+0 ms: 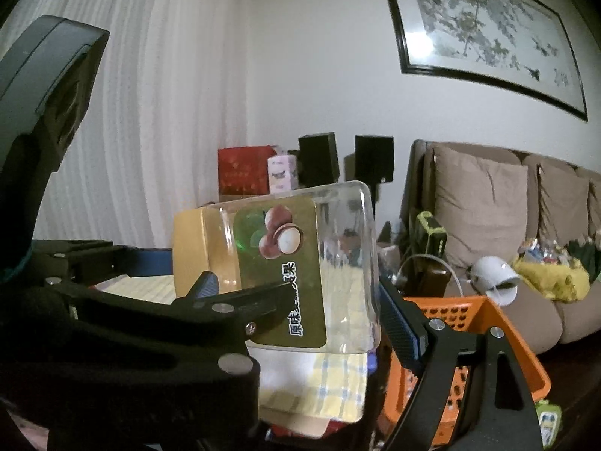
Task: Organize objects
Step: 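Carry the held jar with the right gripper toward the orange basket, then lower the held jar with the right gripper into the orange basket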
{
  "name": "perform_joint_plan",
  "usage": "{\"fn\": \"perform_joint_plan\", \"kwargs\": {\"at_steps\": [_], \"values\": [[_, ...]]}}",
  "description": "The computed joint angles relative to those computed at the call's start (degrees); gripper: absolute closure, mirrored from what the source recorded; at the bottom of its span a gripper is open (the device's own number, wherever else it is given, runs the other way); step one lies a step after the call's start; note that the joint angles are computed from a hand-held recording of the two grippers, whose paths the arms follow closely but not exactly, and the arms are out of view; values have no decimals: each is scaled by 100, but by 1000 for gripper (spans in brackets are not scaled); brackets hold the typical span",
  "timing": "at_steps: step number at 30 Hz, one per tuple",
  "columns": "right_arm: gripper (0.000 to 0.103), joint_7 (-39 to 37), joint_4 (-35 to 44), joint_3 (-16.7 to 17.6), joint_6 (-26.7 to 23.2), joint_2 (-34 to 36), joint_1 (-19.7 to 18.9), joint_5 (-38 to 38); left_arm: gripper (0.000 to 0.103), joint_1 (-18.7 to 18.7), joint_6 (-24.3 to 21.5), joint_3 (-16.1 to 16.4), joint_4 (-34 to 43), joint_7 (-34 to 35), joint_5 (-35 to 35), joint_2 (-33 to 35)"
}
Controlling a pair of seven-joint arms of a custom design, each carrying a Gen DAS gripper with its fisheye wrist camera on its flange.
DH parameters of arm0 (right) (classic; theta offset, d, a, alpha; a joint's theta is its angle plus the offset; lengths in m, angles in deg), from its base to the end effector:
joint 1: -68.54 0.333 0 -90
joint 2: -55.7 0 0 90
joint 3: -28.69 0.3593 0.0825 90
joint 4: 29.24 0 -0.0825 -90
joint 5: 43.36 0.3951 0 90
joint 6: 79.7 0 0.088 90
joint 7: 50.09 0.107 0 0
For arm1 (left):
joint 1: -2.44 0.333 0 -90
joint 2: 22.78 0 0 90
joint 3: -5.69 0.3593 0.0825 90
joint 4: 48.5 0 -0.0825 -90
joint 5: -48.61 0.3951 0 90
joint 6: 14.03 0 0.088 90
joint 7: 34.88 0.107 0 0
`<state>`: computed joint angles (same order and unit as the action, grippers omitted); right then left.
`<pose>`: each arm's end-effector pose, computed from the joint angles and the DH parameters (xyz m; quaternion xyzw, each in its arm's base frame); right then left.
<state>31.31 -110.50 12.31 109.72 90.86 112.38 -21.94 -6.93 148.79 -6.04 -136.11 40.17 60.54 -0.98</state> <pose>0.6804 0.3933 0.5424 -0.6616 0.4445 -0.3204 0.5119 0.7030 -0.2504 0.5938 -0.5561 0.6959 -0.3841 0.2426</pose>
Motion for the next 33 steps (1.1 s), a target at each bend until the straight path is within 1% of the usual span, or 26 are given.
{"fn": "perform_joint_plan", "kwargs": {"at_steps": [1, 3, 5, 11, 16, 19, 23, 29, 32, 33], "values": [[18, -3, 28, 12, -9, 10, -22, -2, 19, -59, -12, 59, 48, -58, 79, 16], [18, -53, 68, 310, 41, -2, -274, -65, 19, -155, -5, 139, 109, -159, 229, 38], [18, -107, 68, 421, 90, -19, -383, -77, 19, -173, -3, 124, 191, -163, 276, 79], [18, -325, -9, 517, 293, -90, -501, 88, 19, -271, -51, 126, 469, -150, 430, 220], [18, -457, 29, 479, 291, -80, -502, 281, 19, -290, -94, 88, 671, 0, 447, 331], [18, -512, 43, 395, 317, -69, -460, 374, 19, -299, -179, 58, 808, 65, 391, 405], [18, -583, 42, 457, 334, -85, -531, 438, 19, -350, -214, 77, 903, 114, 414, 449], [18, -634, 99, 144, 310, -31, -322, 639, 19, -316, -342, -27, 1155, 356, 248, 604], [18, -633, 101, 135, 295, -27, -335, 664, 19, -384, -360, 21, 1244, 364, 267, 656], [18, -639, 86, 181, 298, -43, -375, 649, 19, -405, -352, 31, 1255, 357, 275, 664]]}}
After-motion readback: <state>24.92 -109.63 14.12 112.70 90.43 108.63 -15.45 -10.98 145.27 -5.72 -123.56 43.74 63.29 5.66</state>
